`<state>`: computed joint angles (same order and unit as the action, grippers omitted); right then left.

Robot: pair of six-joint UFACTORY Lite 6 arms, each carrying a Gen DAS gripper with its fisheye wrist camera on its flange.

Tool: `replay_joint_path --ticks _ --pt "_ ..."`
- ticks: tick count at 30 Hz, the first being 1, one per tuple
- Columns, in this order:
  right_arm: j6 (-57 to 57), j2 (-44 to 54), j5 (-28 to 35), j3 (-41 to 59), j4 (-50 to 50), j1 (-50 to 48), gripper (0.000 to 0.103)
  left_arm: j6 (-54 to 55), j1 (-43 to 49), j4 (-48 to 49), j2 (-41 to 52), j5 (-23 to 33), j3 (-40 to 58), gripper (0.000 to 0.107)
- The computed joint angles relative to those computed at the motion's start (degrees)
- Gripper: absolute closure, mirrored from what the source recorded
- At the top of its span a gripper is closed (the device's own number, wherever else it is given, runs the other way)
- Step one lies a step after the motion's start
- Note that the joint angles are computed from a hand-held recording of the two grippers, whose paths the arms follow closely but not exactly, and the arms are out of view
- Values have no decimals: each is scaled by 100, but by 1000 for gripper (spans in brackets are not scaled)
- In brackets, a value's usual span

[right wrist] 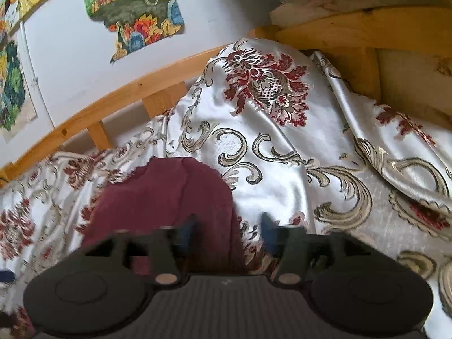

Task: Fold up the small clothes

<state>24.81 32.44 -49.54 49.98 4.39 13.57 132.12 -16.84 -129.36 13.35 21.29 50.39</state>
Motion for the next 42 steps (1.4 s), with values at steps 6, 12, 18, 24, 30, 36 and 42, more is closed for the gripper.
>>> replay_joint_path --ticks 6,12,18,24,30,36,42 --pt "442 -743 -519 -1002 -32 353 2 -1762 313 596 626 275 386 5" --pt "-848 -868 -302 -1307 1732 1471 0 -1607 66 151 1090 254 733 5" --pt "-1186 -344 -304 -1237 2439 1831 0 -2275 148 747 1469 520 849 4" --pt "-894 -360 -593 -1386 2467 1899 0 -2147 158 690 1630 569 901 4" --pt "-966 -800 -951 -1474 2241 1546 0 -2262 213 867 1674 650 946 4" --pt "-2178 -346 100 48 2283 1018 15 -2002 184 629 1639 653 869 4" --pt "-2202 624 788 1464 2415 810 70 -1973 190 600 1639 686 850 4"
